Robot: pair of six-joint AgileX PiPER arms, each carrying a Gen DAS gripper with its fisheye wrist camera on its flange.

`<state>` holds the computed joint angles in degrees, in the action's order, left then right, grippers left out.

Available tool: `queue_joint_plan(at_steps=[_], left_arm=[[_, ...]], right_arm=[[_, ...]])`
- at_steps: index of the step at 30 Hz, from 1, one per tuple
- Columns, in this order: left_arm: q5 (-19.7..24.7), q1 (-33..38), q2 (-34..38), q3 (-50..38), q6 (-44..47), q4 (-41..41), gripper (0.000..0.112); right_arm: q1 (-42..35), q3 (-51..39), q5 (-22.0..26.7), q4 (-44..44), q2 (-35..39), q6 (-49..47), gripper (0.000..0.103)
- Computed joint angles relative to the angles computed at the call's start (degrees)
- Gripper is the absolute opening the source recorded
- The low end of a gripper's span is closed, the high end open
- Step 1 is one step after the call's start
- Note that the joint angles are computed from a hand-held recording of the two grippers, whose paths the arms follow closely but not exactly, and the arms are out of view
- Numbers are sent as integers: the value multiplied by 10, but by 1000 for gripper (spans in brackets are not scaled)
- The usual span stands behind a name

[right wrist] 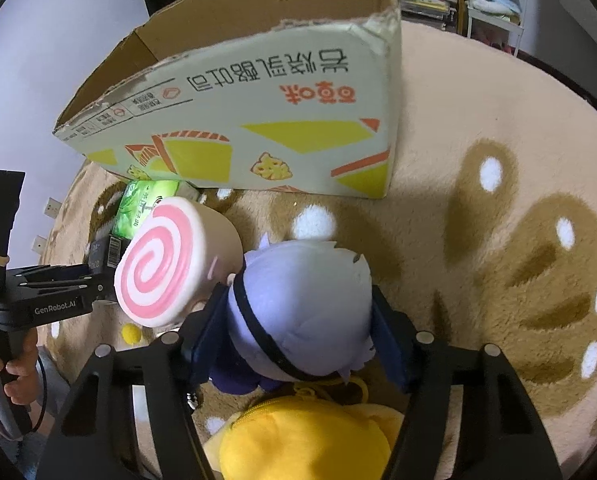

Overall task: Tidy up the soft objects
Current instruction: 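Grasp the black Face tissue pack with the left tool while the right tool grasps the white-haired doll, then carry the tissue pack and doll over the box and release both inside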

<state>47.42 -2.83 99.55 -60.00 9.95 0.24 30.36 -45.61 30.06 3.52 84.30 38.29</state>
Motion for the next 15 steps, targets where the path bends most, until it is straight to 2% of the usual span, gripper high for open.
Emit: queue_joint_plan(at_steps=[3,9,15], left_arm=[[-13,5,-28,18,-4,9,51],[-44,22,-103,57,39,-26,51],[-77,27,-228,111,83,-66,51]], right_arm=[[23,-7,17,-59,-17,66,70],[68,-8,50,-186,-63,205,70],[56,1,70,-241,-130,231,70]])
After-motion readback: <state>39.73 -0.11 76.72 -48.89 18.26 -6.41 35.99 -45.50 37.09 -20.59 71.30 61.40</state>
